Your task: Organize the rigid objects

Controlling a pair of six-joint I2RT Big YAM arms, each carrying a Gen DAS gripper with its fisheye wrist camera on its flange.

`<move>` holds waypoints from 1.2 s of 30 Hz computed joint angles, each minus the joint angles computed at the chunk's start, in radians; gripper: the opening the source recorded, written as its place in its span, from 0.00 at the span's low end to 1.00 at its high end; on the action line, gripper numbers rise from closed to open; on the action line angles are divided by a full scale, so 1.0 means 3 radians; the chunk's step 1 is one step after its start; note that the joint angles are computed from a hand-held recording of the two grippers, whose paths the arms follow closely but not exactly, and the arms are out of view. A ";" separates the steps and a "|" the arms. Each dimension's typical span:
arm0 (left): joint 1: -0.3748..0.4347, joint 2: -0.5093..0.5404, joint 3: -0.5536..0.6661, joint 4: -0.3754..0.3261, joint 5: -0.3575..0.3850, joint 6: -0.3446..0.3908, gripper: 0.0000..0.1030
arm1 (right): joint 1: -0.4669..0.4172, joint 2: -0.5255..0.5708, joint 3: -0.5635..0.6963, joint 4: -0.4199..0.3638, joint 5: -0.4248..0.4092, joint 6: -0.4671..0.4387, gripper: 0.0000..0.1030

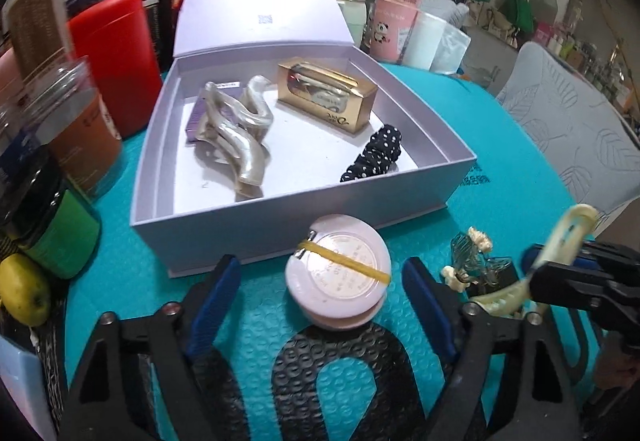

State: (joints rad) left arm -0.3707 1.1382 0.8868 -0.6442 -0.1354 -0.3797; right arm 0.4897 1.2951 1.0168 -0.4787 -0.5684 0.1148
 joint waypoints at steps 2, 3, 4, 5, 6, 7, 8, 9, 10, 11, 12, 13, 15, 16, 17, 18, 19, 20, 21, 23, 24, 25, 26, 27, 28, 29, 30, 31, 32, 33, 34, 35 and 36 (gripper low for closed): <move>-0.0024 0.0032 0.0006 0.0017 -0.0022 0.0020 0.77 | -0.0028 -0.0047 -0.0037 -0.0037 -0.0016 -0.0033 0.14; -0.0033 0.0050 0.0013 0.0017 -0.0029 0.0028 0.76 | -0.0038 -0.0054 -0.0045 -0.0054 -0.0042 -0.0049 0.14; -0.0045 0.0075 0.0024 0.0017 -0.0038 0.0044 0.73 | -0.0043 -0.0067 -0.0060 -0.0063 -0.0060 -0.0049 0.14; -0.0049 0.0095 0.0032 0.0021 -0.0049 0.0054 0.69 | -0.0045 -0.0080 -0.0073 -0.0061 -0.0066 -0.0054 0.14; -0.0050 0.0112 0.0037 0.0026 -0.0063 0.0057 0.66 | -0.0040 -0.0086 -0.0084 -0.0052 -0.0062 -0.0064 0.14; -0.0046 0.0134 0.0041 0.0035 -0.0062 0.0044 0.59 | -0.0032 -0.0093 -0.0095 -0.0041 -0.0040 -0.0075 0.14; -0.0038 0.0142 0.0042 0.0036 -0.0036 0.0030 0.55 | -0.0024 -0.0094 -0.0103 -0.0030 -0.0033 -0.0089 0.15; -0.0024 0.0143 0.0038 0.0037 0.0033 0.0008 0.52 | -0.0023 -0.0099 -0.0112 -0.0026 -0.0035 -0.0100 0.15; -0.0024 0.0134 0.0030 0.0045 0.0032 -0.0010 0.52 | -0.0016 -0.0105 -0.0120 -0.0013 -0.0028 -0.0103 0.16; -0.0031 0.0126 0.0026 0.0047 0.0016 -0.0012 0.52 | -0.0009 -0.0111 -0.0131 0.0009 -0.0015 -0.0108 0.16; -0.0037 0.0112 0.0018 0.0039 0.0004 -0.0017 0.52 | -0.0005 -0.0114 -0.0142 0.0030 -0.0010 -0.0108 0.16; -0.0041 0.0100 0.0013 0.0036 0.0006 -0.0040 0.52 | -0.0006 -0.0106 -0.0146 0.0049 -0.0014 -0.0100 0.16; -0.0029 0.0041 -0.0013 0.0030 0.0052 -0.0082 0.52 | -0.0005 -0.0083 -0.0132 0.0060 -0.0024 -0.0083 0.16; -0.0033 -0.0004 -0.0025 0.0010 0.0043 -0.0112 0.52 | -0.0006 -0.0075 -0.0126 0.0061 -0.0017 -0.0097 0.16; -0.0042 -0.0042 -0.0037 -0.0010 0.0018 -0.0130 0.52 | -0.0002 -0.0064 -0.0115 0.0055 0.0009 -0.0108 0.18; -0.0047 -0.0081 -0.0049 -0.0030 0.0001 -0.0140 0.52 | 0.0002 -0.0054 -0.0106 0.0050 0.0030 -0.0106 0.20; -0.0056 -0.0137 -0.0064 -0.0062 -0.0022 -0.0165 0.52 | 0.0009 -0.0039 -0.0100 0.0053 0.0051 -0.0102 0.23; -0.0060 -0.0173 -0.0073 -0.0086 -0.0032 -0.0186 0.52 | 0.0015 -0.0015 -0.0092 0.0046 0.0058 -0.0093 0.24; -0.0065 -0.0217 -0.0085 -0.0117 -0.0044 -0.0211 0.52 | 0.0016 0.0006 -0.0083 0.0042 0.0038 -0.0087 0.24; -0.0087 -0.0329 -0.0121 -0.0173 -0.0095 -0.0271 0.52 | 0.0041 0.0055 -0.0069 0.0020 0.0044 -0.0098 0.25; -0.0096 -0.0367 -0.0133 -0.0195 -0.0115 -0.0291 0.52 | 0.0051 0.0061 -0.0071 0.0023 0.0067 -0.0104 0.26; -0.0100 -0.0411 -0.0146 -0.0228 -0.0129 -0.0317 0.52 | 0.0077 0.0062 -0.0081 0.0044 0.0124 -0.0113 0.27; -0.0109 -0.0463 -0.0166 -0.0267 -0.0145 -0.0359 0.52 | 0.0099 0.0059 -0.0087 0.0065 0.0170 -0.0127 0.27; -0.0115 -0.0499 -0.0185 -0.0287 -0.0153 -0.0387 0.52 | 0.0118 0.0062 -0.0088 0.0078 0.0211 -0.0149 0.27; -0.0130 -0.0545 -0.0211 -0.0309 -0.0176 -0.0428 0.52 | 0.0132 0.0064 -0.0086 0.0079 0.0242 -0.0161 0.27; -0.0142 -0.0572 -0.0226 -0.0325 -0.0202 -0.0454 0.52 | 0.0148 0.0072 -0.0080 0.0065 0.0285 -0.0186 0.27; -0.0159 -0.0599 -0.0243 -0.0340 -0.0236 -0.0479 0.52 | 0.0158 0.0072 -0.0074 0.0051 0.0302 -0.0207 0.27; -0.0186 -0.0635 -0.0270 -0.0357 -0.0282 -0.0507 0.52 | 0.0173 0.0061 -0.0073 0.0038 0.0351 -0.0234 0.26; -0.0192 -0.0651 -0.0281 -0.0366 -0.0289 -0.0523 0.52 | 0.0190 0.0042 -0.0071 0.0018 0.0388 -0.0274 0.25; -0.0204 -0.0677 -0.0299 -0.0376 -0.0285 -0.0549 0.52 | 0.0198 0.0032 -0.0060 -0.0021 0.0394 -0.0301 0.24; -0.0216 -0.0715 -0.0322 -0.0382 -0.0261 -0.0582 0.52 | 0.0198 0.0028 -0.0036 -0.0093 0.0367 -0.0307 0.23; -0.0226 -0.0732 -0.0331 -0.0385 -0.0249 -0.0602 0.52 | 0.0184 0.0033 -0.0006 -0.0174 0.0291 -0.0286 0.22; -0.0244 -0.0759 -0.0343 -0.0396 -0.0248 -0.0618 0.52 | 0.0170 0.0046 0.0034 -0.0276 0.0203 -0.0267 0.22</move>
